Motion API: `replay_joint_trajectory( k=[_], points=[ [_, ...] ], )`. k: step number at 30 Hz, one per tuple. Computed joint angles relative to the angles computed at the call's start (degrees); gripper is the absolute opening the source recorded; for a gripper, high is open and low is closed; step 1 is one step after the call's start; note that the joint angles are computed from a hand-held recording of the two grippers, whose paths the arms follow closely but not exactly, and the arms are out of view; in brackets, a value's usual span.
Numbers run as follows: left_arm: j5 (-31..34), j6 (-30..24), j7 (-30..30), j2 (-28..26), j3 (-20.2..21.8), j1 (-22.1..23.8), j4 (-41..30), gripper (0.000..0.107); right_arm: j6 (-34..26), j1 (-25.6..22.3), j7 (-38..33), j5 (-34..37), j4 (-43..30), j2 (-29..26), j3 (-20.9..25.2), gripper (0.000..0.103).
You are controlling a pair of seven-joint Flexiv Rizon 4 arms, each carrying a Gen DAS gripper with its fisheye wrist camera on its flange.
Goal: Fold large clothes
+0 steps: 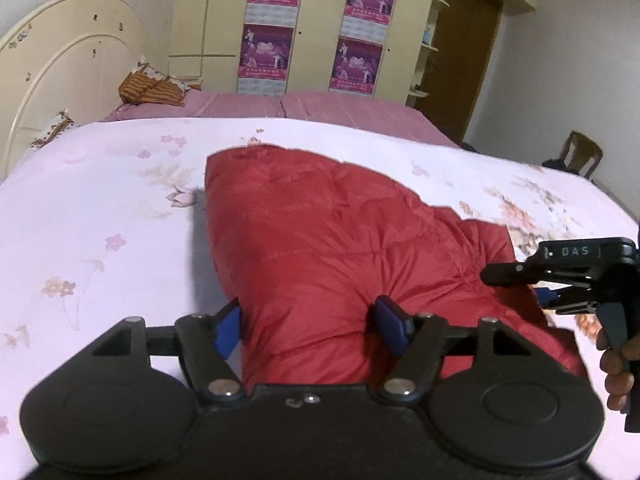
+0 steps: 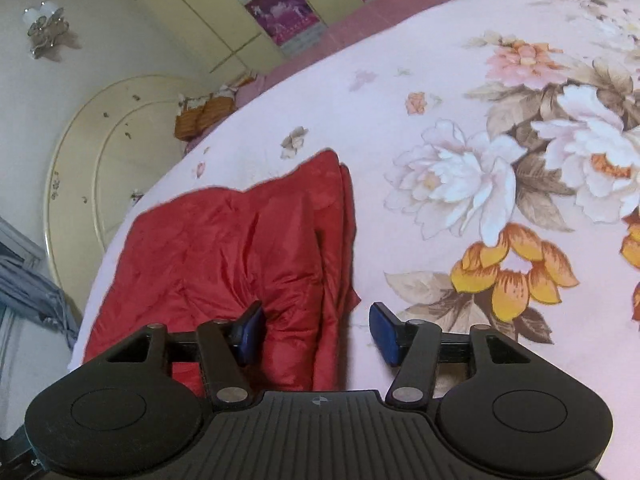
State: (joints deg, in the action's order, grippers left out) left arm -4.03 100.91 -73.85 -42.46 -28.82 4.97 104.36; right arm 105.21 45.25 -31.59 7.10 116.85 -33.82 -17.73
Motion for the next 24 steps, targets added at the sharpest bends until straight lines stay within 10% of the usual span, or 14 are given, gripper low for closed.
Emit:
replay_joint_trajectory(
  k=[9, 13, 24],
  points=[
    [1.58, 1.5, -3.58, -0.97, -4.25, 3.87, -2.42, 0.059, 0.36, 17.87, -6.69, 3.44, -0.41, -1.51, -20.8, 0.055],
    [-1.04, -4.55, -1.42, -3.46, -0.64, -0.74, -9.17, 0.056, -3.56, 14.48, -7.06, -0.06, -5.65, -4.49, -17.85, 0.033],
    [-6.79, -7.18, 3.16, -4.89, 5.38, -6.96, -11.89, 0.057, -10.29, 13.65, 2.09, -7.97, -6.91, -10.74, -18.83, 0.033]
  ],
)
